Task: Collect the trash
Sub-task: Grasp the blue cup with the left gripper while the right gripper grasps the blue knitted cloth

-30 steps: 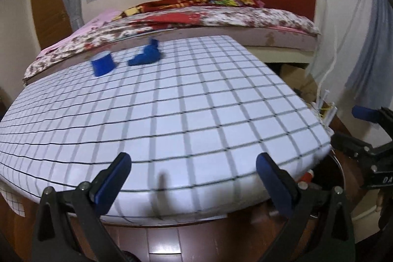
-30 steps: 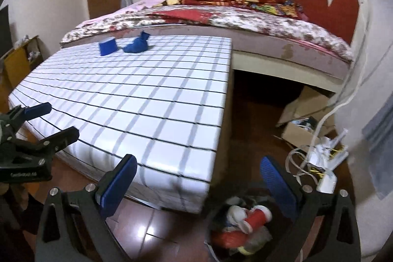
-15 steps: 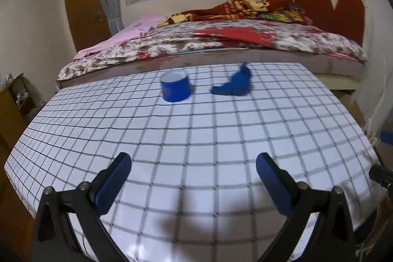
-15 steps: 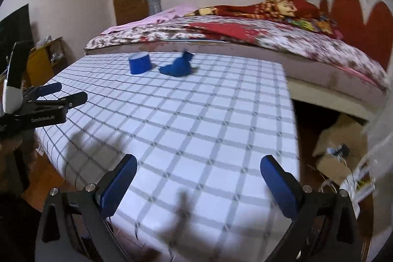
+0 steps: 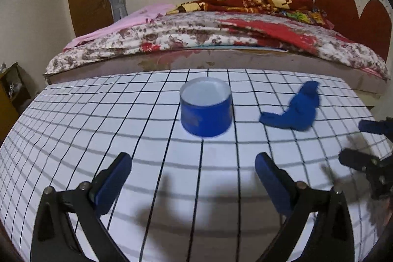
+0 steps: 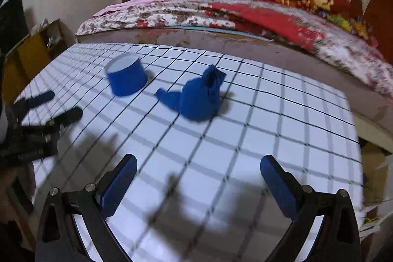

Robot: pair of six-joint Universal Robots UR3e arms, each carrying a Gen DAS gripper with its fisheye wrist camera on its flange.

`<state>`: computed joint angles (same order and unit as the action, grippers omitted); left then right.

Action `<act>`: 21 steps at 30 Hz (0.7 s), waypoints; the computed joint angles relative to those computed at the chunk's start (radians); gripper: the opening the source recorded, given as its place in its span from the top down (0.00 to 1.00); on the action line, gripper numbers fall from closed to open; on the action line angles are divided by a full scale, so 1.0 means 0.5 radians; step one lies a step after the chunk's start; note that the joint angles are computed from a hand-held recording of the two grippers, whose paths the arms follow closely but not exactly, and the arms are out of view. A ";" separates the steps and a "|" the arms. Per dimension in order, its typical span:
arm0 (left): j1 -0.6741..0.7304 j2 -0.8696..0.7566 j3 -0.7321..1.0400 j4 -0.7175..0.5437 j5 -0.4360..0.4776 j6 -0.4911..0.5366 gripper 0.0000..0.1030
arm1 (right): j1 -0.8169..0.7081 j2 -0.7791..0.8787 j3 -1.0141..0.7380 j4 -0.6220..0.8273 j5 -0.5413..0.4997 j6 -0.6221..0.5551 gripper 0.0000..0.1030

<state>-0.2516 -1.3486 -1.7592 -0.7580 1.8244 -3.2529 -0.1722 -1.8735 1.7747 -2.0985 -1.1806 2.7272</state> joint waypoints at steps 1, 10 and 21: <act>0.014 -0.059 0.026 0.035 -0.011 0.019 0.03 | 0.015 0.082 -0.025 -0.060 0.002 0.035 0.01; 0.107 -0.529 0.418 0.108 -0.149 -0.013 0.03 | 0.115 0.791 -0.503 -0.187 0.112 0.197 0.25; 0.162 -0.688 0.634 -0.024 -0.314 0.042 0.27 | 0.061 0.773 -0.460 -0.276 0.138 0.153 0.51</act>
